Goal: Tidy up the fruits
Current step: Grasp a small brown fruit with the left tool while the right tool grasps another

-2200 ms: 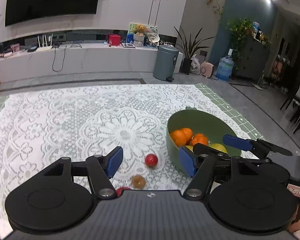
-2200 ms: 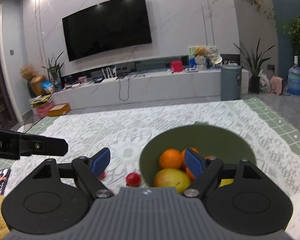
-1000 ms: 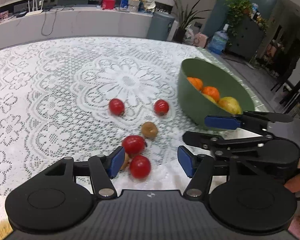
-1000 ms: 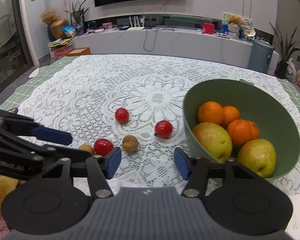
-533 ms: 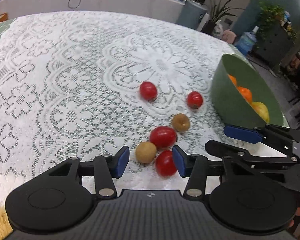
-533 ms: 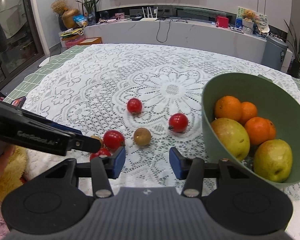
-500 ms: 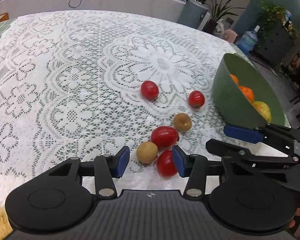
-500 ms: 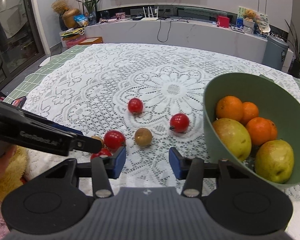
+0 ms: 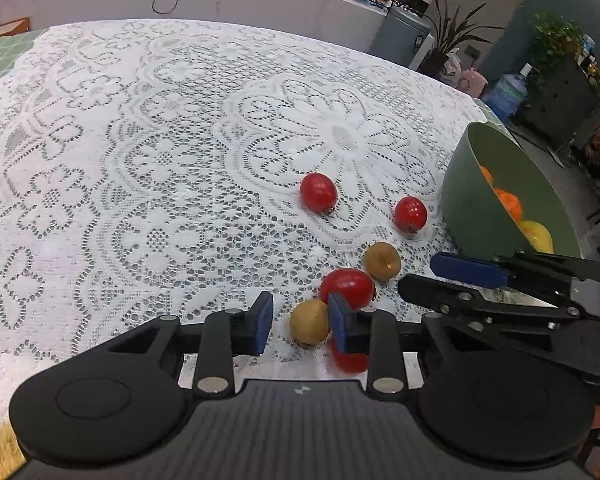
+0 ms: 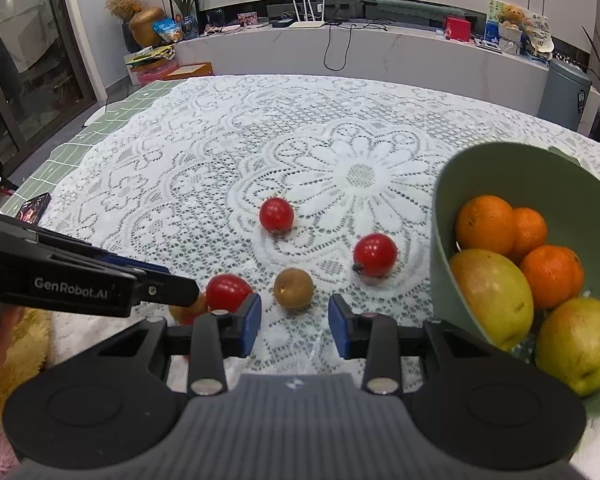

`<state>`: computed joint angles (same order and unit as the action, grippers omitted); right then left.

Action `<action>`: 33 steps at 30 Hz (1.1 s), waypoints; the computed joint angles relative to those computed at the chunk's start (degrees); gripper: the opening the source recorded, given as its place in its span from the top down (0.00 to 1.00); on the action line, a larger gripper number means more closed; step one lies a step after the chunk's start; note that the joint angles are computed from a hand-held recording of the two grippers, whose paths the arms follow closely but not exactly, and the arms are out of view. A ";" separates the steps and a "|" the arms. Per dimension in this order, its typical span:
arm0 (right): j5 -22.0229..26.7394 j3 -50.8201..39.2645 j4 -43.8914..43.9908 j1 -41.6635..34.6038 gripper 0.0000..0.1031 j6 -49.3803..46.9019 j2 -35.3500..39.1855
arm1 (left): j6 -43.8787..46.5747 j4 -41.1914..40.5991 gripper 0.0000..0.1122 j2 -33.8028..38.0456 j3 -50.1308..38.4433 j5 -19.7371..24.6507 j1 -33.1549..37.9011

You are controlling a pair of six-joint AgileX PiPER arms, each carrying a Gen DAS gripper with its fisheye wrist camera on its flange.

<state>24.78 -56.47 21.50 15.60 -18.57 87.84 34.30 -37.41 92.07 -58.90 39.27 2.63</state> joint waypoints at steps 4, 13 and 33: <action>-0.41 -1.25 -2.10 0.70 0.67 1.60 1.69 | 1.02 1.06 0.67 0.40 -0.73 1.71 -0.43; 0.21 -2.46 -0.08 0.41 0.69 -0.40 3.61 | 2.13 -0.25 0.67 1.13 -1.28 3.15 0.41; 2.10 -4.86 10.71 -2.48 0.79 -4.88 7.76 | 2.75 -2.25 0.74 2.37 -1.94 4.64 1.18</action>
